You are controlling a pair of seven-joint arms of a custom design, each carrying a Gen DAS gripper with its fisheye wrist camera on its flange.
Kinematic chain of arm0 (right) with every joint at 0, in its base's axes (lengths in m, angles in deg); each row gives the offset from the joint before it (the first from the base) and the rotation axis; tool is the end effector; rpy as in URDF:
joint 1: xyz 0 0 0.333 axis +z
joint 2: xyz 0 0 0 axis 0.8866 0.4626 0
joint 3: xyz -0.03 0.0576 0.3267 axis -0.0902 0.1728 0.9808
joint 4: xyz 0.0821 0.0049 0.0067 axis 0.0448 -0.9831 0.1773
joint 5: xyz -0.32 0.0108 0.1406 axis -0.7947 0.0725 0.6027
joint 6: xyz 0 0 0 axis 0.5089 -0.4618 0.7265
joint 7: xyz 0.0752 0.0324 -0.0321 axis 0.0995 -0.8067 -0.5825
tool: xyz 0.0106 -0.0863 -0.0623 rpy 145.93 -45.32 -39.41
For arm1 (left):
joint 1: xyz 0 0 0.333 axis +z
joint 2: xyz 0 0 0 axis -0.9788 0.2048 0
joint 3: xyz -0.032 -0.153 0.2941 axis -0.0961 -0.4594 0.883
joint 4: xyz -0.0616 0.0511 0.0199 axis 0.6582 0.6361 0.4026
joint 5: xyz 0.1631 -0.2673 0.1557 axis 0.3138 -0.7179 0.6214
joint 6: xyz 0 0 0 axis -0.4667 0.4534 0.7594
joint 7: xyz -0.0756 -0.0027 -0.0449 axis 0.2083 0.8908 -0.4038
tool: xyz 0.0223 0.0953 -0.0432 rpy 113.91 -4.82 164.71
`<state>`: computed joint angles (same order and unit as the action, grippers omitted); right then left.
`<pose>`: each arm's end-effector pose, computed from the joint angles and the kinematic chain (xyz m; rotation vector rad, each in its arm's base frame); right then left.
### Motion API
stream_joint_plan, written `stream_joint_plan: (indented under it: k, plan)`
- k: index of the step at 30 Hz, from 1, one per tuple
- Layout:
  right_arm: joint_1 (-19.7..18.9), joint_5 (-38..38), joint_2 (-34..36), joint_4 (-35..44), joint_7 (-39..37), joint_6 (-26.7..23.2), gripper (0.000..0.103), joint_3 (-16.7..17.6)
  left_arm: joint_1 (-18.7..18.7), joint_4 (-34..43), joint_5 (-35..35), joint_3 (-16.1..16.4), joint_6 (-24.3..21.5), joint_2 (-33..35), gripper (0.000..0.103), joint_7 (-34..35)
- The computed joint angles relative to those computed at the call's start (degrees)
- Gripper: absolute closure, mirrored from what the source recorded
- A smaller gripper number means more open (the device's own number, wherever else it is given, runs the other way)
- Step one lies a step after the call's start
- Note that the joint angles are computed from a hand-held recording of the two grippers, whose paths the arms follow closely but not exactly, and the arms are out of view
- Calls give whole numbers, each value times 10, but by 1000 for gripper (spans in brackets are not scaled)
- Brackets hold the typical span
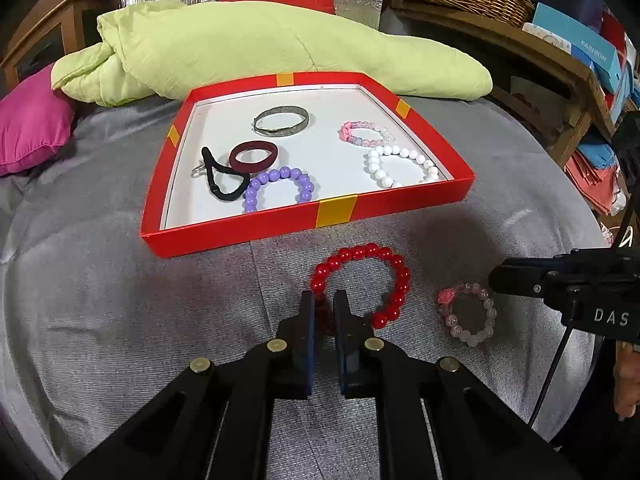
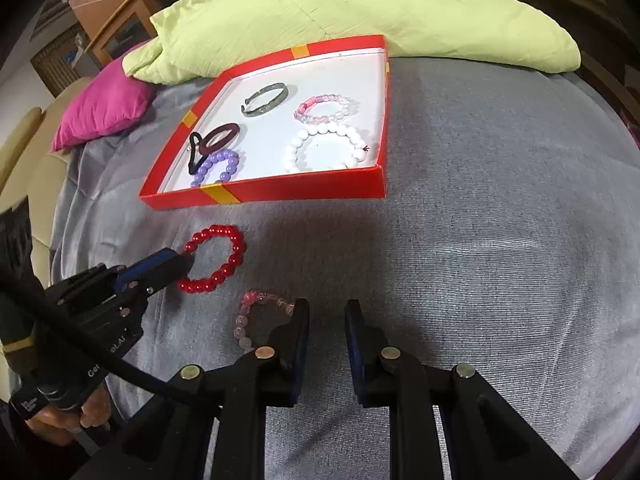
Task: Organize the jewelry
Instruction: 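Grasp the red bead bracelet with the left tool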
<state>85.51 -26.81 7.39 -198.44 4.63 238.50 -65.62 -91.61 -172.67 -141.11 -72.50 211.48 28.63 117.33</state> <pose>0.4168 0.1366 0.3788 -1.7691 1.9309 -0.2194 0.4420 -0.1381 0.3838 -1.4354 2.3179 -0.8306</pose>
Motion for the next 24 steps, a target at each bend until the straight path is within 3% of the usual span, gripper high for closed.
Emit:
stream_joint_plan:
  k: [6, 12, 15, 18, 19, 24]
  plan:
    - [22, 101, 0, 19, -81, -31, 83, -10, 3, -2, 8, 4, 3, -3, 94, -13]
    - [-1, 87, 1, 21, -69, -43, 82, 11, 0, 3, -31, 2, 17, -4, 94, 12]
    - [-15, 44, 0, 16, -34, -39, 82, 20, 0, 5, -37, 4, 10, -6, 89, 21]
    - [-21, 16, -2, 12, -7, -36, 82, 17, -1, 3, -25, 4, 5, -6, 67, 13]
    - [-14, 37, -2, 13, -27, -37, 82, 11, -3, 4, -34, 3, 8, -6, 61, 21]
    - [16, 143, -8, 22, -139, -47, 82, -3, -6, 10, -63, 2, 1, -6, 58, 55]
